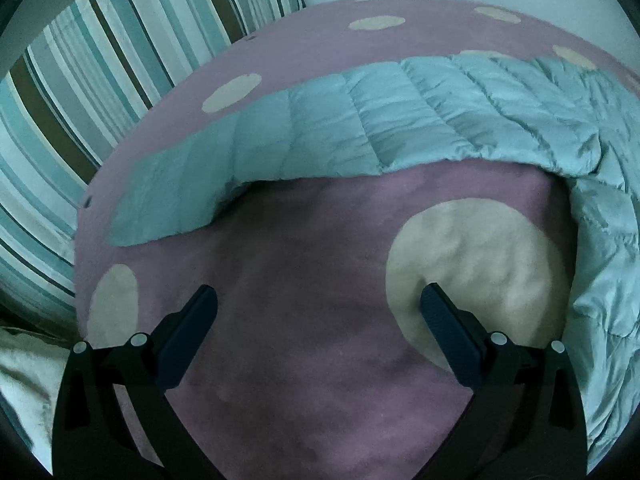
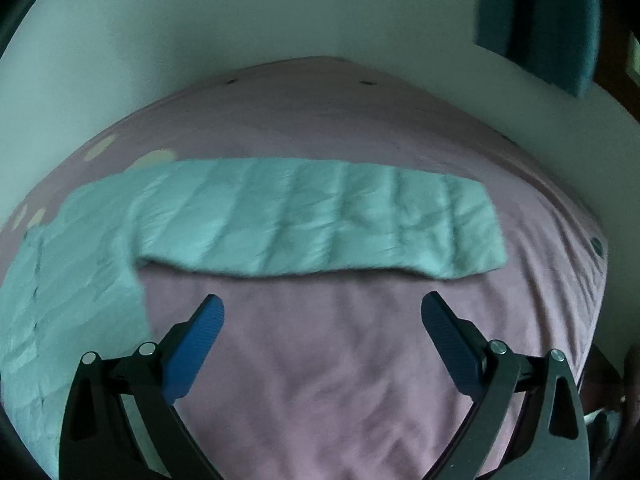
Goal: Fold large clothes
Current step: 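Lower the right tool toward the jacket sleeve nearest it, then close the right gripper on the sleeve cuff and lift it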
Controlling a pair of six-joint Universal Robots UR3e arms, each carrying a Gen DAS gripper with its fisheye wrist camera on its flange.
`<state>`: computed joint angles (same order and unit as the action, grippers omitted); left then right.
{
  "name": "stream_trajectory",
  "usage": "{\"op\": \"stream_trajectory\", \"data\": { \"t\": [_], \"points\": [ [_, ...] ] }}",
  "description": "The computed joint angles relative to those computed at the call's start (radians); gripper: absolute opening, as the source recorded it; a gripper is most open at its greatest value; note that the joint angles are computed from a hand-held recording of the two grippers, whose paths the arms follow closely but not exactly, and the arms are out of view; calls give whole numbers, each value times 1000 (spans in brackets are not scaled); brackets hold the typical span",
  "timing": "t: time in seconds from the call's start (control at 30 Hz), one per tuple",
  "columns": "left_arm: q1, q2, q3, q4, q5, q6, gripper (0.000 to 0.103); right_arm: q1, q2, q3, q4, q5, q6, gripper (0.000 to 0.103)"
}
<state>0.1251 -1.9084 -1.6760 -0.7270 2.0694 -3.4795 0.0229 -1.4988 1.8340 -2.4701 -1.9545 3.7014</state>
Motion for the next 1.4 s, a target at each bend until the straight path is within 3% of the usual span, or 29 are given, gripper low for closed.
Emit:
{"op": "stream_trajectory", "data": {
  "t": [0.03, 0.1, 0.17, 0.37, 0.7, 0.8, 0.97, 1.13, 1.2, 1.23, 1.3, 1.4],
  "points": [
    [1, 6, -12, 13, 5, 4, 101, -32, -17, 20, -7, 11, -5, 95],
    [3, 4, -24, 33, 13, 12, 101, -86, -43, 54, -19, 23, -13, 75],
    [5, -1, -23, 43, 13, 10, 101, -145, -62, 79, -20, 57, -28, 72],
    [16, -3, -65, 130, 12, 16, 101, -263, -85, 133, -60, 95, -39, 72],
    [22, -1, -95, 165, -1, 8, 101, -482, -25, 149, -109, 271, -61, 72],
    [23, 3, -101, 171, -8, 6, 101, -499, 29, 109, -113, 277, -69, 72],
    [25, 9, -110, 175, -6, 9, 101, -556, -24, 177, -125, 314, -80, 72],
    [20, 3, -108, 176, 4, 7, 101, -534, 18, 180, -156, 288, -83, 72],
    [23, 2, -107, 177, 1, 9, 101, -510, 38, 169, -174, 261, -88, 49],
    [21, 1, -106, 175, 3, 7, 101, -512, 42, 166, -177, 264, -88, 45],
    [21, 0, -105, 176, 5, 8, 101, -528, 37, 175, -196, 309, -99, 24],
    [21, 2, -107, 177, 3, 7, 101, -533, 28, 170, -215, 342, -92, 16]
  ]
}}
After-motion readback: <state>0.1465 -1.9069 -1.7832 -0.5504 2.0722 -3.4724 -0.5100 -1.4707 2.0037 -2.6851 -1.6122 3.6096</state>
